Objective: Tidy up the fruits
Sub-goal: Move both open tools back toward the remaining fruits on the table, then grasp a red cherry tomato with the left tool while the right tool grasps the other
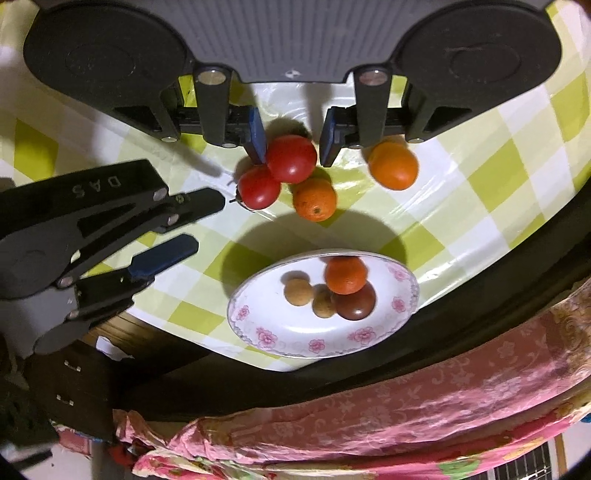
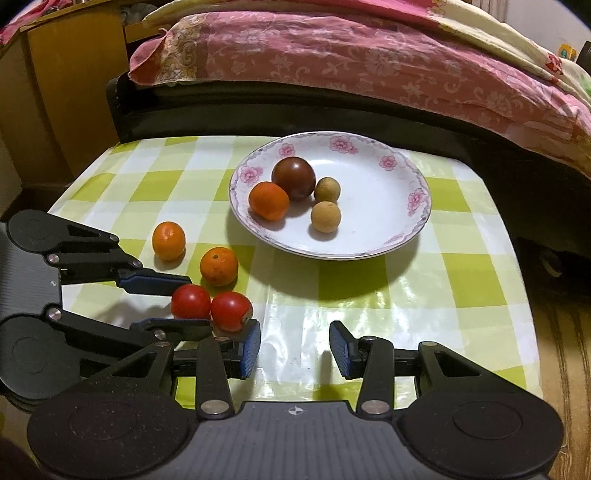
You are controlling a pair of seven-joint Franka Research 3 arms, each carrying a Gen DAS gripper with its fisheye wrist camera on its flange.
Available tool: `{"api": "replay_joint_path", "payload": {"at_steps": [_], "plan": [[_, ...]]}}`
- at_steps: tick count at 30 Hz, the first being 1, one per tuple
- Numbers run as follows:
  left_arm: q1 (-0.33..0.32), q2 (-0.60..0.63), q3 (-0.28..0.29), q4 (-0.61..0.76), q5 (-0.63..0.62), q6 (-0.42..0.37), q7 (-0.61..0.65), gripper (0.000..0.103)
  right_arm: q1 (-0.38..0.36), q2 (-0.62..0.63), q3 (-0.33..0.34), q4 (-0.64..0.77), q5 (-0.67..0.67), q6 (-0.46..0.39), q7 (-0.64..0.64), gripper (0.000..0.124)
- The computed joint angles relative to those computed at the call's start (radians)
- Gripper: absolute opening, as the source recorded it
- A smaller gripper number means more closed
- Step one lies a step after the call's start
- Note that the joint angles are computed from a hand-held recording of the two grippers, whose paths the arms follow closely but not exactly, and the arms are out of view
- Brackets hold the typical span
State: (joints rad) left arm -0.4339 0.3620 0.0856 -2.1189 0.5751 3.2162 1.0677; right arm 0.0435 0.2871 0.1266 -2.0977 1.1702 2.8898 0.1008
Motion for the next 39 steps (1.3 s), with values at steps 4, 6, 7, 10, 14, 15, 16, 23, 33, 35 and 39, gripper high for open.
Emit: {"api": "replay_joint_path", "payload": {"at_steps": [4,6,7,10,14,15,16,23,33,35,39], "plan": [[-0.011,-0.027,0.026,-0.038,-0.003,0.008,-0.019,0.039,-0.005,-0.004,0.005,-0.004,0.008,-0.037,-0.022,0.038],[0.000,-0.030,0.019,-0.047,-0.010,0.008,-0.023,0.039,-0.002,-0.006,0.008,-0.004,0.022,-0.048,-0.046,0.038],[0.010,-0.030,0.011,-0.049,-0.013,0.007,-0.021,0.039,0.002,-0.005,0.008,-0.004,0.025,-0.053,-0.052,0.038],[0.022,-0.030,-0.001,-0.053,-0.017,0.011,-0.013,0.039,0.014,0.006,0.008,0.003,0.027,-0.053,-0.068,0.038],[0.049,-0.029,-0.032,-0.052,-0.030,0.012,0.014,0.039,0.012,0.029,0.026,0.026,0.073,-0.036,-0.121,0.038],[0.065,-0.028,-0.049,-0.051,-0.035,0.009,0.024,0.039,0.009,0.034,0.030,0.036,0.093,-0.037,-0.146,0.038],[0.088,-0.029,-0.073,-0.052,-0.043,0.006,0.035,0.039,0.009,0.038,0.029,0.044,0.099,-0.042,-0.156,0.038],[0.137,-0.022,-0.124,-0.048,-0.081,0.007,0.082,0.039,0.011,0.026,-0.001,0.041,-0.018,-0.100,-0.097,0.037],[0.155,-0.014,-0.162,-0.040,-0.082,0.020,0.170,0.039,0.001,0.015,-0.014,0.040,-0.101,-0.117,-0.073,0.038],[0.193,-0.012,-0.204,-0.040,-0.093,0.017,0.195,0.039,-0.002,0.018,-0.015,0.040,-0.115,-0.127,-0.064,0.038],[0.220,-0.013,-0.233,-0.042,-0.115,0.009,0.224,0.039,-0.007,0.022,-0.006,0.044,-0.116,-0.138,-0.092,0.038]]}}
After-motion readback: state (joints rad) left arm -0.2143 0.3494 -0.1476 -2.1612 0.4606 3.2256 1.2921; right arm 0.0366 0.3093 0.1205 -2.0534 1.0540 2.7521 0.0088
